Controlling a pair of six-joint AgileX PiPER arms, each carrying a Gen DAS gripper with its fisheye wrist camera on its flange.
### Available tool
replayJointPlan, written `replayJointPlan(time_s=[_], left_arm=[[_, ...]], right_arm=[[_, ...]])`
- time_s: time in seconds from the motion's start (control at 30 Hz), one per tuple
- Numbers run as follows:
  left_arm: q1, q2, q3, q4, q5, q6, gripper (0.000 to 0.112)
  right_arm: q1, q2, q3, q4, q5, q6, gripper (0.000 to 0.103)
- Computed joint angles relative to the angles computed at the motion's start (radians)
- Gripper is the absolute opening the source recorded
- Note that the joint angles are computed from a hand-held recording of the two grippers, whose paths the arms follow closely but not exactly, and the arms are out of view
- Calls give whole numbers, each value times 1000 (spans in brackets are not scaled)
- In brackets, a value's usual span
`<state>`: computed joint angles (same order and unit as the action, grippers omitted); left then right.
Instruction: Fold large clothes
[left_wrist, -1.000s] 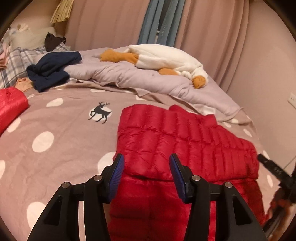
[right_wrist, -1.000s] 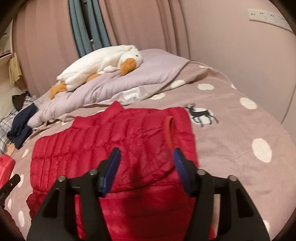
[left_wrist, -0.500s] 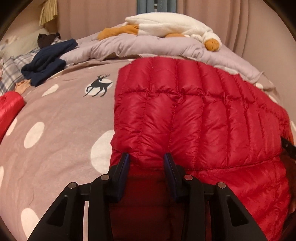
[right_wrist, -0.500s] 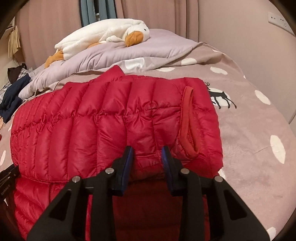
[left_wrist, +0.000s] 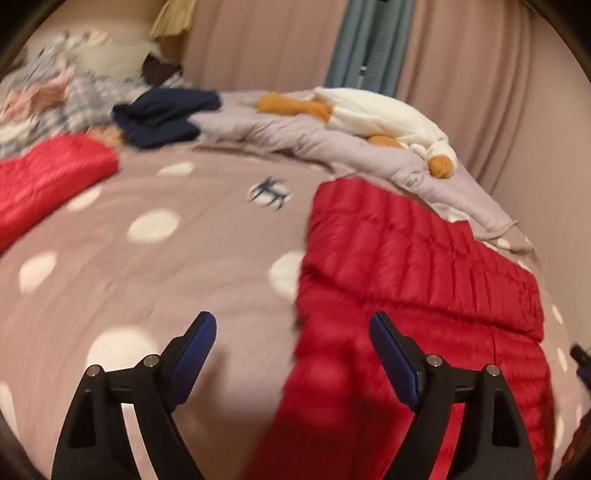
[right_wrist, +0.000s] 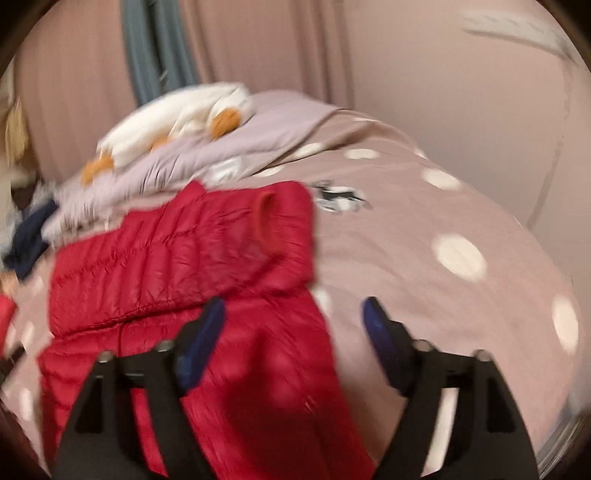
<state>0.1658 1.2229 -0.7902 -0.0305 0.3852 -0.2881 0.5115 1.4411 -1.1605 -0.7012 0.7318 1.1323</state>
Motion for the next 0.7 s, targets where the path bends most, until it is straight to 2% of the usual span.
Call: replayJointPlan(time_s=[0.07, 0.13, 0.2, 0.27, 0.33, 0.37, 0.43, 0.5, 0.57, 0.63, 0.67, 0.7], left_arm=[[75, -43, 38, -146, 66, 142, 84], [181, -131, 133, -313, 91, 302, 84], [270, -214, 206, -408, 124, 389, 84], [377, -273, 254, -572, 212, 579, 84], [440, -319, 293, -661, 289, 706, 84], [452, -335, 301, -667, 308, 718, 84], [485, -374, 340, -711, 340, 766, 84], [547, -423, 381, -785, 404, 859, 84], [534, -427, 381, -802, 450, 890, 84], [581, -429, 407, -918, 550, 997, 84], [602, -406, 420, -978, 596, 1042, 84], [611, -384, 428, -1018, 633, 1069, 85]], right_arm=[[2, -138, 153, -29, -17, 72, 83], [34, -265, 290, -93, 33, 189, 84], [61, -365, 388, -101, 72, 224, 84], [105, -463, 475, -101, 104, 264, 84], [146, -534, 540, -114, 108, 321, 84], [188, -580, 589, -122, 101, 380, 84], [221, -617, 638, -106, 70, 428, 84], [281, -622, 679, -116, 42, 511, 84], [371, -594, 698, -171, 52, 628, 84], [501, -552, 700, -243, 109, 766, 84], [534, -537, 698, -259, 105, 806, 84], [542, -533, 705, -273, 62, 843, 84]])
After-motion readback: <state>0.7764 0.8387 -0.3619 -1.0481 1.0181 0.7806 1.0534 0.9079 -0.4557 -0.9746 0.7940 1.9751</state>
